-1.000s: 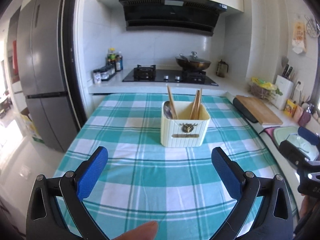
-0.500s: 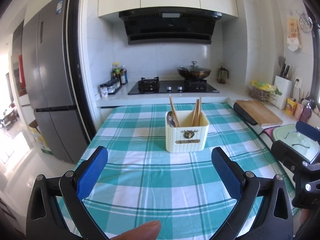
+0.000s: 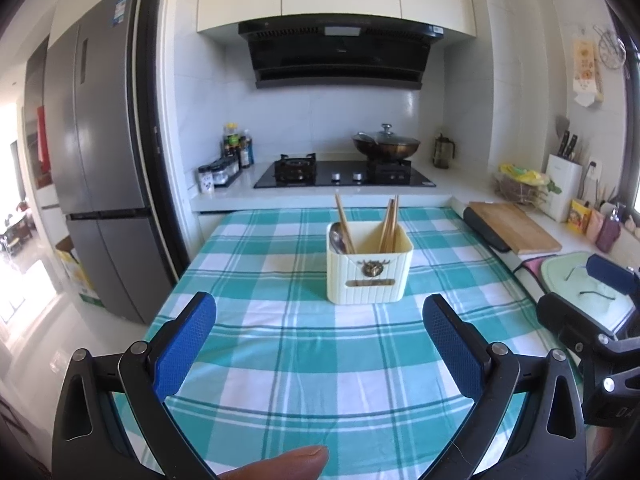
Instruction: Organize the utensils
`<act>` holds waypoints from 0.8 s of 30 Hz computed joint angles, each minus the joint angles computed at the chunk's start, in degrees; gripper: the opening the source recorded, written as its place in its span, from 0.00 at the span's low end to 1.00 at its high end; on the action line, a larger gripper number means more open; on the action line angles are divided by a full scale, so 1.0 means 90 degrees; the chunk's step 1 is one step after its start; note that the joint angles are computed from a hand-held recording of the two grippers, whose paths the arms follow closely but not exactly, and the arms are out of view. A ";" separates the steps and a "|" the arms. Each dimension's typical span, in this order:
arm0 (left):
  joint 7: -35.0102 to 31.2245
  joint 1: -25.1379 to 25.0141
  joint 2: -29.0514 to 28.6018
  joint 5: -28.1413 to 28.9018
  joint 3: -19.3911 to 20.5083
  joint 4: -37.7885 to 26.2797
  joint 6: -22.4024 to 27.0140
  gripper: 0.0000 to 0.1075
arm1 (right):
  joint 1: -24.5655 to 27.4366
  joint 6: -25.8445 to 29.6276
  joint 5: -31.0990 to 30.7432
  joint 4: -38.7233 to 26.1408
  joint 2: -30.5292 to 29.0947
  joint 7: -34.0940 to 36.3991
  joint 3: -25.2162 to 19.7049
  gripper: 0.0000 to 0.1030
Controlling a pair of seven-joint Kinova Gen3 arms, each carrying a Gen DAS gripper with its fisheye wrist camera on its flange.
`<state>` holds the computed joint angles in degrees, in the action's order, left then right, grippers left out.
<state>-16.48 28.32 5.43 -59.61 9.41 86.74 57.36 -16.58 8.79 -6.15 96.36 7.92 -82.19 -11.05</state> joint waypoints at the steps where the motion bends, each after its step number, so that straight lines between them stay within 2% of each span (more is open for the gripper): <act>1: 0.0022 -0.0004 -0.0007 0.0006 -0.0004 0.0002 0.0004 0.96 | -0.0005 0.0004 -0.0004 -0.0004 0.0004 -0.0003 0.0002 1.00; 4: -0.0035 -0.0034 -0.0017 0.0125 -0.0003 -0.0026 -0.0024 0.96 | -0.0111 -0.0003 0.0087 0.0008 -0.0010 -0.0114 0.0113 1.00; 16: -0.0097 0.0023 0.0020 0.0122 0.0031 -0.0080 0.0126 0.96 | 0.0273 -0.0055 -0.0373 0.0074 -0.0070 0.0374 -0.0280 1.00; 24: -0.0128 0.0066 0.0087 0.0163 -0.0012 -0.0156 0.0204 0.96 | 0.0037 -0.0001 -0.0241 0.0057 -0.0079 0.0204 -0.0027 1.00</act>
<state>-17.63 28.92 6.21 -58.15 9.30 85.33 59.20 -16.25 8.78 -8.31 96.87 7.21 -80.36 -11.29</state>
